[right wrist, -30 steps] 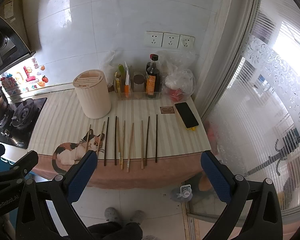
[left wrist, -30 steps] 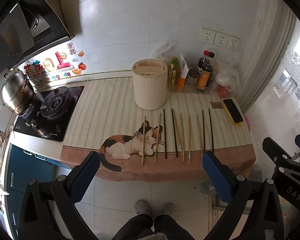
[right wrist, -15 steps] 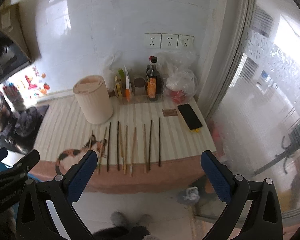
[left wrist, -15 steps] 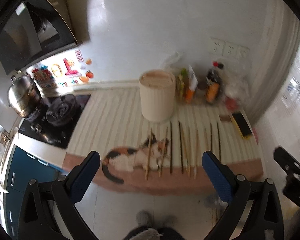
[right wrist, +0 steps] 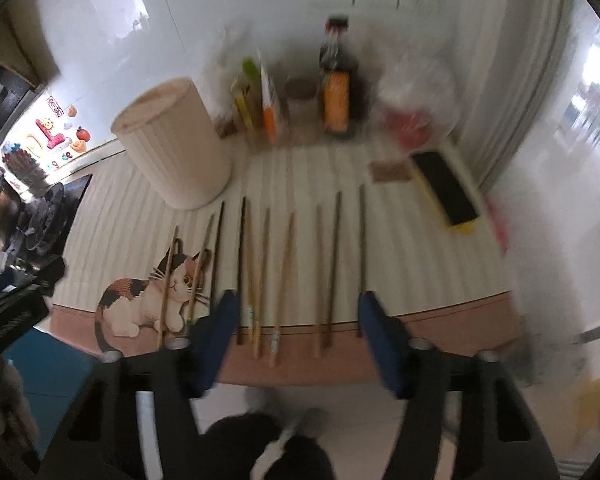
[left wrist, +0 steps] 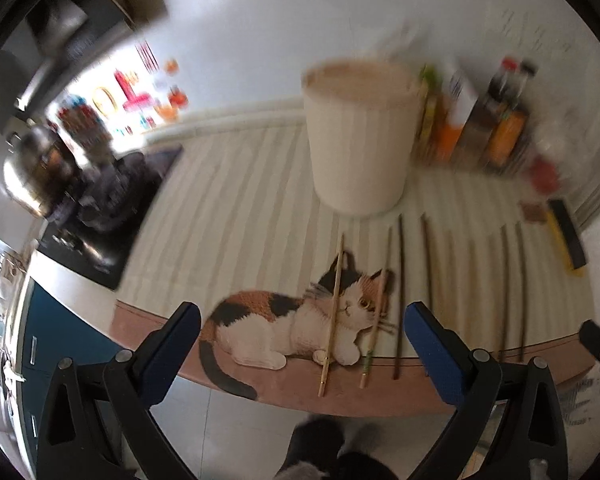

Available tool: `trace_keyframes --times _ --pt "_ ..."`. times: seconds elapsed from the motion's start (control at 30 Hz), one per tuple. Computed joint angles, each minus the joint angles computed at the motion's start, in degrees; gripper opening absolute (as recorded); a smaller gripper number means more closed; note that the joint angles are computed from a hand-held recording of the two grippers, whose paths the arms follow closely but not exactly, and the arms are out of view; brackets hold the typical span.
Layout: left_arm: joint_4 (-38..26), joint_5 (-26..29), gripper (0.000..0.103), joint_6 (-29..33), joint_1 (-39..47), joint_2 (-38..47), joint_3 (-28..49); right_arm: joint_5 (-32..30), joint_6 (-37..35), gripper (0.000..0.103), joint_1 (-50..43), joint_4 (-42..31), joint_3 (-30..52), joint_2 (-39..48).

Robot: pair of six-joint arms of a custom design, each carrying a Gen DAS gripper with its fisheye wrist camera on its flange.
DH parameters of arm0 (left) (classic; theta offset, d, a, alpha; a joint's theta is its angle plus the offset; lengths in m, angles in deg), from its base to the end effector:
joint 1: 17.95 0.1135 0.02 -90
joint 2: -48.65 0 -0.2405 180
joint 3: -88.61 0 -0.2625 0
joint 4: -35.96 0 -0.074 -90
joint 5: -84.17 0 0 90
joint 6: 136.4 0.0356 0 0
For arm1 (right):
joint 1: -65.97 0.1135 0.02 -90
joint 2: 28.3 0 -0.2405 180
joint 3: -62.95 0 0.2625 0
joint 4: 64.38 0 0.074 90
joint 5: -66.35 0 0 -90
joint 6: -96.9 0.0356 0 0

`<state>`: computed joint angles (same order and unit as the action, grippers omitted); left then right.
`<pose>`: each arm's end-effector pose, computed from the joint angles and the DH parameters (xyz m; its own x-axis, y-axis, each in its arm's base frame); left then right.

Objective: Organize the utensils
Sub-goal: 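Grasp a light wooden chopstick with the left tool while the right tool grasps another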

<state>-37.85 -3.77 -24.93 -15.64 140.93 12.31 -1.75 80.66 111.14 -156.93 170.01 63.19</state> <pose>0.3374 0.0123 0.3087 -0.8326 0.3325 -0.4430 0.3021 0.9429 0.1400 0.2232 0.2057 0.3201 -0.7670 0.4920 -0.4119 0.4920 0.8630 0.1147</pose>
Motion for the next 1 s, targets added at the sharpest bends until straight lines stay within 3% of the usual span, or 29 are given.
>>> trace_keyframes --times 0.1,0.17,0.23,0.3,0.37,0.5,0.57,0.67,0.73,0.87,1.0 --pt "-1.27 -0.95 0.100 -0.04 -0.56 9.73 3.89 -2.57 -3.04 0.044 -3.60 6.61 -5.46 0.95" --pt "-2.10 -0.82 0.092 0.04 -0.73 15.80 6.72 -4.80 -4.62 0.041 -6.04 10.56 -7.94 2.09" --pt "-3.46 -0.32 0.091 0.67 -1.18 21.30 10.13 -7.58 -5.87 0.037 -8.64 14.11 -9.67 3.76" --pt "-5.38 0.13 0.090 1.18 -1.76 26.80 14.27 -9.71 -6.61 0.037 -10.70 16.11 -9.98 6.33" --pt "-7.93 1.32 0.079 2.18 -2.18 31.93 18.56 -12.21 -7.07 0.037 -12.38 17.79 -9.80 8.60" --pt "-11.42 2.55 0.072 3.80 -2.64 39.31 25.27 -17.29 -8.27 0.037 -16.28 19.43 -7.16 15.41" --pt "-12.16 1.89 0.044 4.91 -2.91 41.04 26.56 -18.70 -9.15 0.037 -17.46 19.14 -4.73 19.44" --pt "-13.51 1.60 0.015 6.38 -2.96 42.34 27.23 -20.41 -9.94 0.037 -18.83 18.98 -1.62 24.55" --pt "-12.52 1.06 0.005 6.81 -2.82 41.88 26.02 -21.24 -10.42 0.037 -19.64 18.80 0.28 27.37" --pt "-13.50 0.32 0.004 5.14 -2.65 42.68 27.82 -22.74 -11.32 0.037 -21.19 17.22 5.91 33.91" --pt "-19.45 0.14 0.004 3.07 -1.82 48.58 39.00 -24.10 -13.28 0.037 -22.44 14.52 11.98 40.12"
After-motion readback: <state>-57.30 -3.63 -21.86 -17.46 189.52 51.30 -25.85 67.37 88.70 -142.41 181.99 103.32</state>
